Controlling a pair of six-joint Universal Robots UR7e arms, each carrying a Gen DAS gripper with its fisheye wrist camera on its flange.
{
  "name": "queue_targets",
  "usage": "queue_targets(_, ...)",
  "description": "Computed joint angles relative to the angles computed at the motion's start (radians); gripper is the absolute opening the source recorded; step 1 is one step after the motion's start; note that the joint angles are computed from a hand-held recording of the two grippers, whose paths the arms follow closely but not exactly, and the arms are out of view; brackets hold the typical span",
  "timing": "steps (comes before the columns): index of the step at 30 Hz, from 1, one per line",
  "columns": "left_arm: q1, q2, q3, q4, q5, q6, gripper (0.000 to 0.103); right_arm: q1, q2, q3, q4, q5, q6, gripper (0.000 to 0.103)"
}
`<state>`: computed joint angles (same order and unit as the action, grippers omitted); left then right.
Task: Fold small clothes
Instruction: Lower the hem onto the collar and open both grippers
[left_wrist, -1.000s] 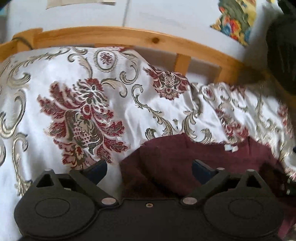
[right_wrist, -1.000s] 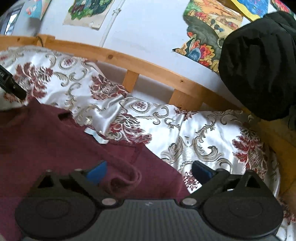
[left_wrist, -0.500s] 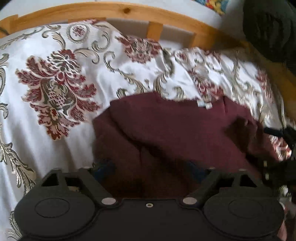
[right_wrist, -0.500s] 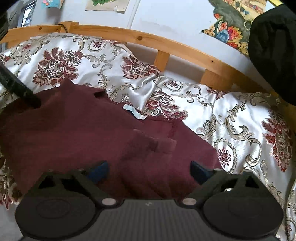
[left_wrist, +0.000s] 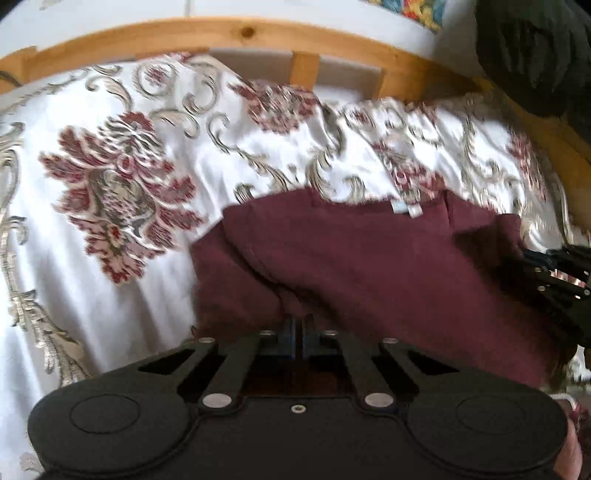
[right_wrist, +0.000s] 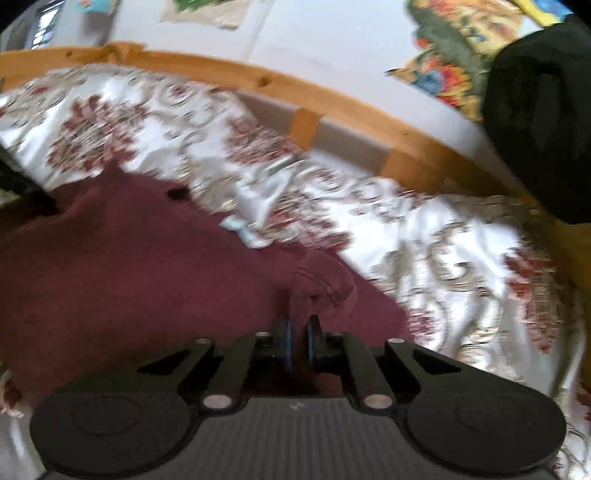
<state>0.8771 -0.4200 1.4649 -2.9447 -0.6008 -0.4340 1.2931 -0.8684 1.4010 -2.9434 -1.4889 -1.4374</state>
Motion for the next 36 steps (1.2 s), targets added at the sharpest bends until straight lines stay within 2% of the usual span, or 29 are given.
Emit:
queue_targets(3, -0.017, -0.002, 0.018, -0.012, 0.056, -0.057, 0.001, -0.004, 0.019, -0.042, -0.051, -0.003, 0.065, 0.008)
queue_targets(6, -0.03, -0.014, 0.04, 0.021, 0.094, -0.154, 0.001, -0.004, 0.048, -0.108, -0.064, -0.049, 0.141, 0.008)
queue_targets(10, -0.029, -0.039, 0.057, 0.142, 0.094, -0.289, 0.001, -0.003, 0.07, -0.179, 0.0, -0.111, 0.244, 0.008)
queue_targets(13, -0.025, -0.044, 0.054, 0.205, 0.086, -0.32, 0.002, -0.006, 0.075, -0.188, 0.021, -0.133, 0.264, 0.008)
queue_targets(16, -0.024, -0.043, 0.066, 0.139, 0.075, -0.293, 0.007, -0.009, 0.081, -0.197, 0.033, -0.14, 0.266, 0.009)
queue_targets(17, -0.024, -0.042, 0.07, 0.115, 0.074, -0.286, 0.016, -0.009, 0.081, -0.199, 0.039, -0.14, 0.272, 0.009)
queue_targets(18, -0.026, -0.039, 0.071, 0.09, 0.078, -0.277, 0.021, -0.01, 0.081, -0.199, 0.039, -0.142, 0.277, 0.009)
queue_targets(22, -0.02, -0.003, 0.044, -0.09, 0.074, -0.117, 0.041, -0.012, 0.073, -0.195, 0.044, -0.13, 0.301, 0.016)
queue_targets(23, -0.015, 0.011, 0.022, -0.11, 0.078, -0.079, 0.047, -0.013, 0.073, -0.199, 0.058, -0.126, 0.315, 0.022)
queue_targets(26, 0.016, 0.057, -0.069, -0.127, 0.079, 0.048, 0.054, -0.016, 0.068, -0.212, 0.109, -0.108, 0.362, 0.042)
queue_targets(30, 0.058, 0.104, -0.171, -0.082, 0.088, 0.154, 0.052, -0.019, 0.068, -0.218, 0.128, -0.099, 0.388, 0.044)
queue_targets(31, 0.068, 0.105, -0.174, -0.091, 0.075, 0.166, 0.041, -0.02, 0.07, -0.219, 0.129, -0.099, 0.391, 0.044)
queue_targets(32, 0.077, 0.104, -0.172, -0.119, 0.053, 0.177, 0.011, -0.02, 0.072, -0.224, 0.137, -0.1, 0.395, 0.041)
queue_targets(33, 0.085, 0.103, -0.168, -0.147, 0.029, 0.182, 0.005, -0.019, 0.076, -0.23, 0.145, -0.103, 0.399, 0.026)
queue_targets(35, 0.089, 0.107, -0.162, -0.217, 0.016, 0.187, 0.005, -0.018, 0.08, -0.23, 0.129, -0.101, 0.403, 0.007)
queue_targets(36, 0.086, 0.112, -0.161, -0.251, 0.023, 0.21, 0.004, -0.018, 0.079, -0.222, 0.103, -0.093, 0.399, 0.007)
